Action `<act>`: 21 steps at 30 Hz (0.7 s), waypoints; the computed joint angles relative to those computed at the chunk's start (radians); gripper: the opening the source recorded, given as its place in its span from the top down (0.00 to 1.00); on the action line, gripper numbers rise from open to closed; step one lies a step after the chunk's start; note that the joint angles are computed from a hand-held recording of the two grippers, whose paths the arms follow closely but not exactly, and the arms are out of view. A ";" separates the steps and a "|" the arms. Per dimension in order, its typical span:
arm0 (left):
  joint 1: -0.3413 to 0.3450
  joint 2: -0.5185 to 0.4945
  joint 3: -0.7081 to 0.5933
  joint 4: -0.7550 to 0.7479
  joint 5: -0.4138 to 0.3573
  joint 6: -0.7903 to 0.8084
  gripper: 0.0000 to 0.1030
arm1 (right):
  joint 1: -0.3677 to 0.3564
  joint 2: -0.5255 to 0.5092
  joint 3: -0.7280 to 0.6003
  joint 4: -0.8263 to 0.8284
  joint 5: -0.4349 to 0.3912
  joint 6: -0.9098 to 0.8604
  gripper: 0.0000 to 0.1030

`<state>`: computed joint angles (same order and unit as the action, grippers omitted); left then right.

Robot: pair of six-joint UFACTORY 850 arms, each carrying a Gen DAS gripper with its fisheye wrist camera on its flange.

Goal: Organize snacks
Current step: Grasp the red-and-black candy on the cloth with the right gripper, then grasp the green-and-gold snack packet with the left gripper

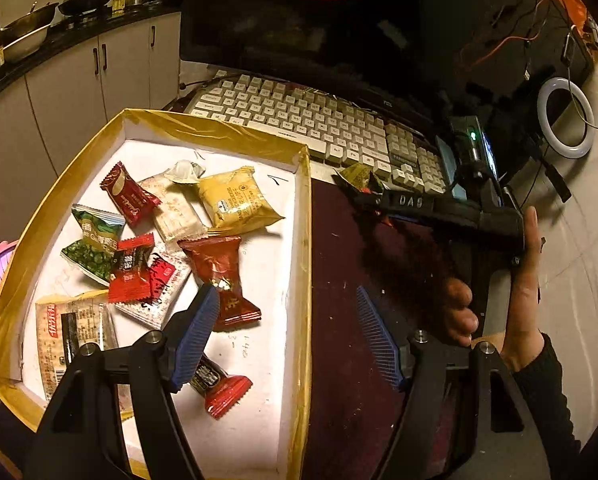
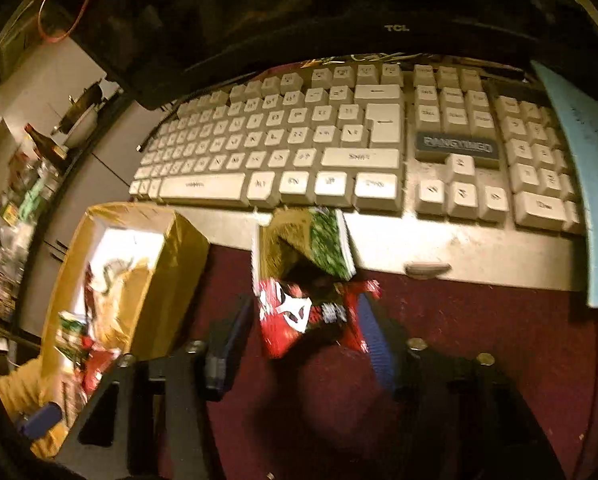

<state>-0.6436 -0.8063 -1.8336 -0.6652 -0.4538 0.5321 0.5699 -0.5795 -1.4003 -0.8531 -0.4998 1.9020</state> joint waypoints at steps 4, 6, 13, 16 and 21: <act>-0.006 -0.001 -0.006 -0.004 -0.013 0.004 0.32 | 0.008 0.014 0.021 -0.009 -0.020 -0.042 0.70; -0.012 0.002 -0.002 0.011 -0.007 -0.005 0.32 | 0.009 0.028 0.038 -0.005 -0.008 -0.034 0.74; -0.031 -0.007 -0.022 0.069 -0.019 -0.055 0.32 | 0.092 0.171 0.221 -0.289 -0.003 0.336 0.76; -0.048 -0.040 -0.085 0.143 -0.049 -0.109 0.32 | 0.164 0.228 0.304 -0.408 -0.089 0.538 0.76; -0.101 -0.145 -0.276 0.366 -0.108 -0.226 0.32 | 0.249 0.268 0.395 -0.488 -0.223 0.786 0.76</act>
